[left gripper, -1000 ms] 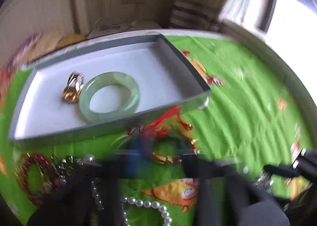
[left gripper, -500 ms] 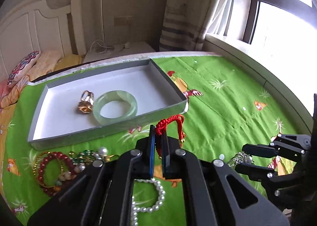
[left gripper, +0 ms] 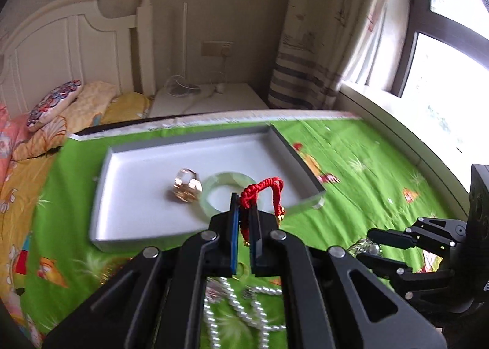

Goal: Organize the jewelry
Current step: 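Carry the red cord bracelet and silver brooch into the tray and release both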

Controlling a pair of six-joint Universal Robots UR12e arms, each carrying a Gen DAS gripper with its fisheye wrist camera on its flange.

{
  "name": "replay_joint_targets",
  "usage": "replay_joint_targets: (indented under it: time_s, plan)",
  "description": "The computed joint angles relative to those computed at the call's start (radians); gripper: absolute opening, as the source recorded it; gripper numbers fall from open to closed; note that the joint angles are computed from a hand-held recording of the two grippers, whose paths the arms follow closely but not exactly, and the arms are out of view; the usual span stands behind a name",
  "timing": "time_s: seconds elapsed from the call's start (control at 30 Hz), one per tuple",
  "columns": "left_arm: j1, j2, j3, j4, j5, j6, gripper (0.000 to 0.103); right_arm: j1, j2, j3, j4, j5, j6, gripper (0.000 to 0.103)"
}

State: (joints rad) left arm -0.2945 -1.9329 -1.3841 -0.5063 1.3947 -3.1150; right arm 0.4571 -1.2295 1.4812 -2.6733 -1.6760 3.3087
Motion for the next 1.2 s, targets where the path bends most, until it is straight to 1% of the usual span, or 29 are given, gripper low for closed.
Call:
replay_joint_targets:
  time_s: [0.2, 0.33, 0.43, 0.5, 0.6, 0.63, 0.67, 0.7, 0.73, 0.77, 0.8, 0.9, 0.93, 0.97, 1.1, 1.2]
  plan:
    - [0.035, -0.023, 0.043, -0.029, 0.034, -0.048, 0.005, -0.008, 0.061, -0.095, -0.003, -0.005, 0.009, 0.032]
    - [0.059, -0.052, 0.086, -0.043, 0.063, -0.099, 0.005, -0.025, 0.107, -0.160, 0.007, 0.000, 0.057, 0.032]
    - [0.073, -0.076, 0.120, -0.064, 0.074, -0.124, 0.005, -0.036, 0.138, -0.208, 0.042, -0.004, 0.090, 0.032]
    - [0.076, -0.091, 0.139, -0.078, 0.093, -0.124, 0.005, -0.041, 0.167, -0.251, 0.080, -0.018, 0.109, 0.032]
    - [0.079, -0.113, 0.164, -0.104, 0.120, -0.131, 0.006, -0.047, 0.198, -0.290, 0.101, -0.019, 0.124, 0.033]
    - [0.080, -0.119, 0.168, -0.110, 0.125, -0.136, 0.009, -0.048, 0.206, -0.301, 0.114, -0.027, 0.129, 0.033]
    - [0.083, -0.124, 0.172, -0.126, 0.127, -0.142, 0.025, -0.048, 0.211, -0.308, 0.125, -0.033, 0.133, 0.037]
    - [0.084, -0.126, 0.172, -0.132, 0.132, -0.150, 0.039, -0.050, 0.214, -0.312, 0.141, -0.031, 0.142, 0.041]
    - [0.086, -0.123, 0.160, -0.120, 0.140, -0.166, 0.067, -0.050, 0.210, -0.306, 0.142, -0.025, 0.154, 0.052]
    - [0.088, -0.116, 0.140, -0.092, 0.142, -0.177, 0.078, -0.052, 0.203, -0.291, 0.123, -0.012, 0.159, 0.058]
    - [0.091, -0.111, 0.127, -0.076, 0.139, -0.180, 0.079, -0.053, 0.194, -0.272, 0.096, 0.003, 0.158, 0.058]
    - [0.100, -0.083, 0.081, -0.055, 0.121, -0.170, 0.081, -0.045, 0.166, -0.227, 0.069, -0.001, 0.141, 0.058]
    - [0.101, -0.069, 0.056, -0.033, 0.122, -0.173, 0.085, -0.044, 0.155, -0.207, 0.053, 0.014, 0.139, 0.058]
    - [0.102, -0.053, 0.030, -0.011, 0.128, -0.174, 0.089, -0.042, 0.147, -0.194, 0.043, 0.023, 0.137, 0.058]
    - [0.101, 0.011, -0.062, 0.041, 0.151, -0.159, 0.094, -0.028, 0.119, -0.143, 0.007, 0.049, 0.118, 0.058]
    - [0.098, 0.056, -0.125, 0.055, 0.178, -0.145, 0.097, -0.012, 0.109, -0.128, 0.020, 0.051, 0.100, 0.058]
